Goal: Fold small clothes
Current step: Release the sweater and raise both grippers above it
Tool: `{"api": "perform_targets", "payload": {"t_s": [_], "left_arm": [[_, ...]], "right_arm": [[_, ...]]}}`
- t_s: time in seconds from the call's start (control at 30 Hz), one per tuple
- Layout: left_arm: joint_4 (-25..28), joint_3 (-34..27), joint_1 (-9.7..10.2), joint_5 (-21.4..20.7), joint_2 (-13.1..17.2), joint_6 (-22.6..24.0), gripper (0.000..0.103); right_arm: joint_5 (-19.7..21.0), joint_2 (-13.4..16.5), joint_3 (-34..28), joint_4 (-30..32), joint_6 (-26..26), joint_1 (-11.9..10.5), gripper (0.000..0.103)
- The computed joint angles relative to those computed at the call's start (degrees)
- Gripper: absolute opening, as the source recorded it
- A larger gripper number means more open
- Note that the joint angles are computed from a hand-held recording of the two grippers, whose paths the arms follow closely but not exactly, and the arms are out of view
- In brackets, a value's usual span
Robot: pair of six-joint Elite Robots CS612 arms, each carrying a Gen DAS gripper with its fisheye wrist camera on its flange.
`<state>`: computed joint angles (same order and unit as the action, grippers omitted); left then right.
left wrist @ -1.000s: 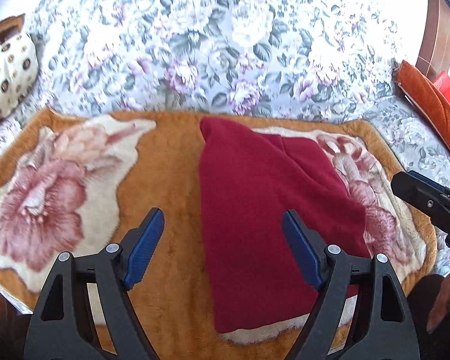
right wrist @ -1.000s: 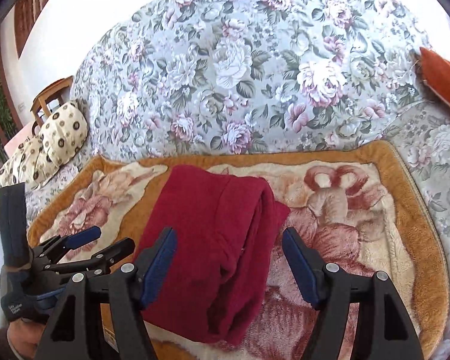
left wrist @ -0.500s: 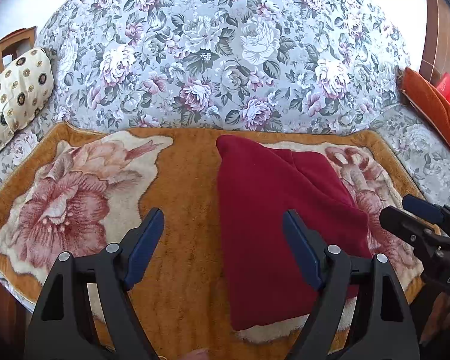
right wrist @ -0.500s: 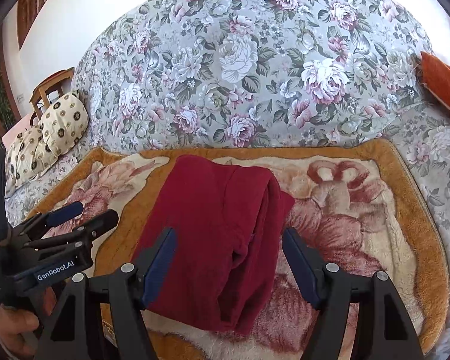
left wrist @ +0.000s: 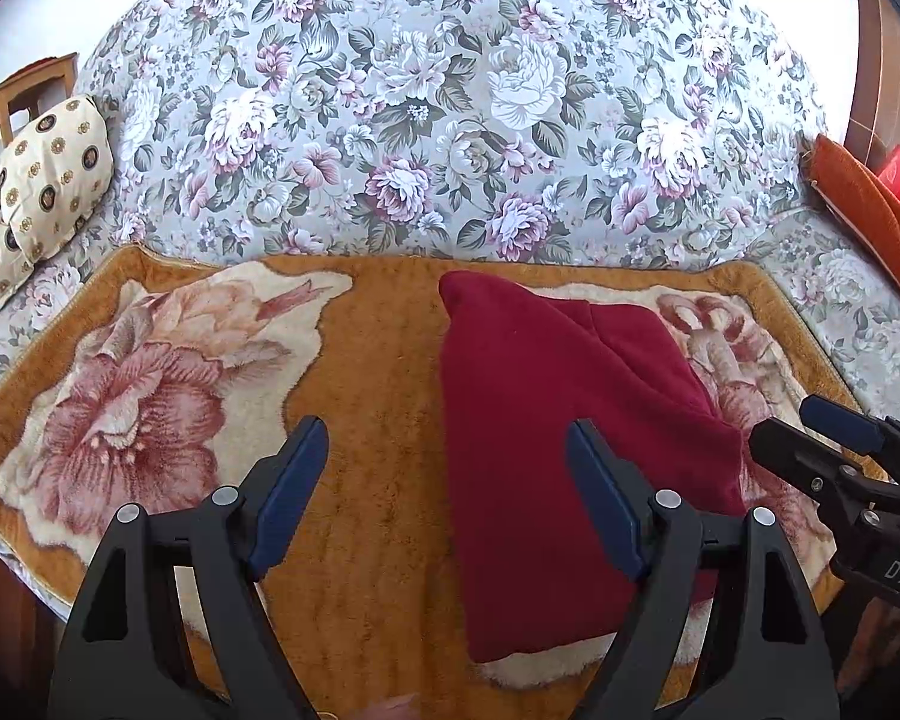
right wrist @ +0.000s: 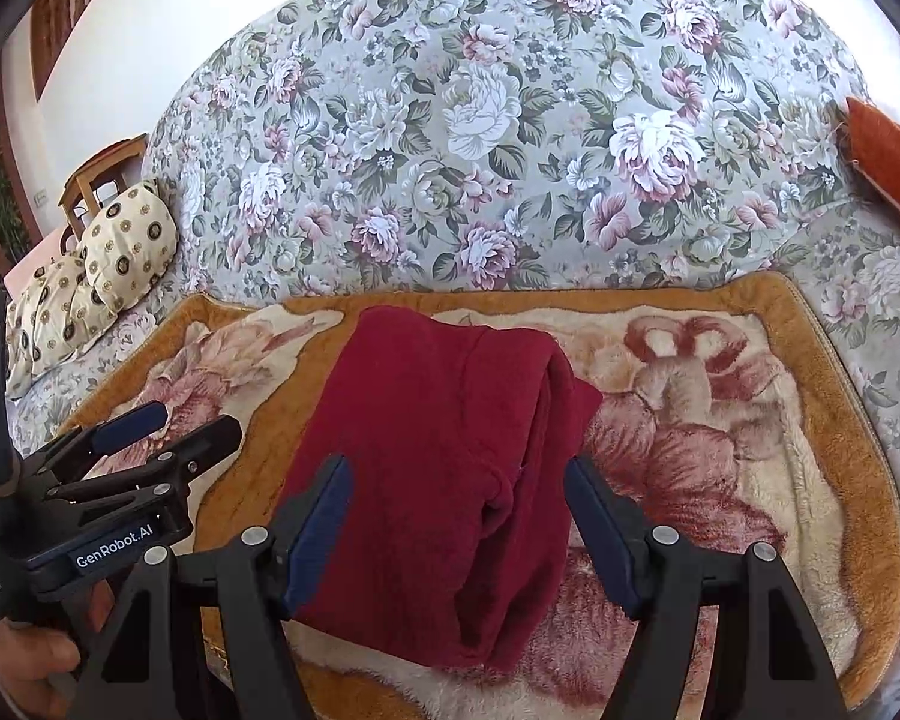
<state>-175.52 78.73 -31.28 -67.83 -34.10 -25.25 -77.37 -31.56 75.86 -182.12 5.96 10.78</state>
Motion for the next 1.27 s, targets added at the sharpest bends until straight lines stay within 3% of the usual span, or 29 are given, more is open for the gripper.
{"api": "perform_targets", "payload": {"t_s": [0.83, 1.27], "left_arm": [[0.85, -0.59, 0.35, -0.24, 0.5, -0.24, 0.081], [-3.42, 0.32, 0.51, -0.11, 0.36, 1.85, 0.081]], "right_arm": [[1.17, 0.49, -0.22, 0.15, 1.7, -0.24, 0.072], [1.15, 0.76, -0.87, 1.66, 1.59, -0.05, 0.072]]}}
